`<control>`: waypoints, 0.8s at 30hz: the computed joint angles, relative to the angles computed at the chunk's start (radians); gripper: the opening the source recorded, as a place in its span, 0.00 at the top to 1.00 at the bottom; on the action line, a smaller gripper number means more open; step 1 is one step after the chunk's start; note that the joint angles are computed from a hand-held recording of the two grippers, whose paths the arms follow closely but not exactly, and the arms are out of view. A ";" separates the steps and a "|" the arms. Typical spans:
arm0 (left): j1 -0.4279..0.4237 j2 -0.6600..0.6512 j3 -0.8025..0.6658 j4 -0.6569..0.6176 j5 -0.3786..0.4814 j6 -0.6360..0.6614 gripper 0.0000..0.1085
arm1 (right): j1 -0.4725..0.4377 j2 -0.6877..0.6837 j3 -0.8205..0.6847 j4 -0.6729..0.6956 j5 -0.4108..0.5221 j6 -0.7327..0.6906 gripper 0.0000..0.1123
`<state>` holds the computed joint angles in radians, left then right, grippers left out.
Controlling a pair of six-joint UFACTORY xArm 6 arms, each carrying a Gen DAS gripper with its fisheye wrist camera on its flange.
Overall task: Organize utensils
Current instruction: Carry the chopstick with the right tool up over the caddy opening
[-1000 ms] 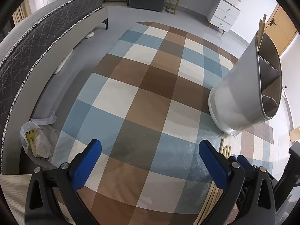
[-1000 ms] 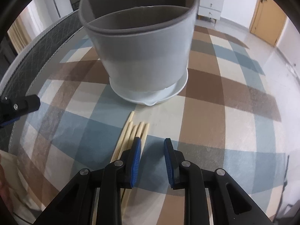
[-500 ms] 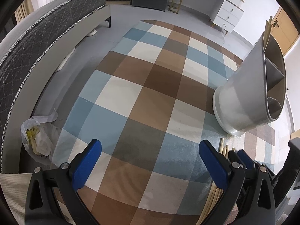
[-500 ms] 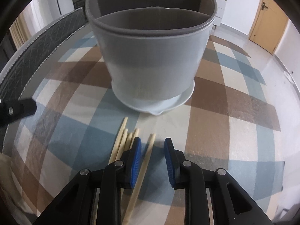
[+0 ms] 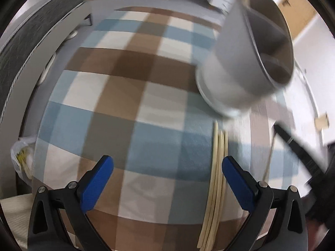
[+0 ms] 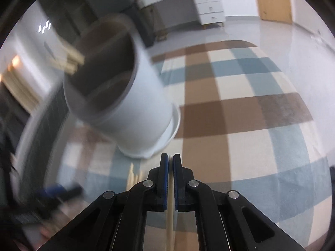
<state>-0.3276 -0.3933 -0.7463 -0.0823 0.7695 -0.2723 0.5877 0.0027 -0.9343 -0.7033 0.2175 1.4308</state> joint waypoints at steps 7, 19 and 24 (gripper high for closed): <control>-0.066 0.003 0.018 0.106 0.020 -0.044 0.09 | -0.065 -0.065 0.040 -0.181 -0.112 0.226 0.97; -0.107 0.037 0.002 0.212 0.069 -0.143 0.10 | -0.103 -0.138 0.068 -0.373 -0.147 0.437 0.97; -0.114 0.055 -0.009 0.209 0.090 -0.149 0.10 | -0.097 -0.151 0.074 -0.373 -0.129 0.428 0.97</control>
<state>-0.4421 -0.3385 -0.7551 0.1268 0.8590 -0.4215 0.4906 -0.1485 -0.8605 -1.0760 0.0882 1.8591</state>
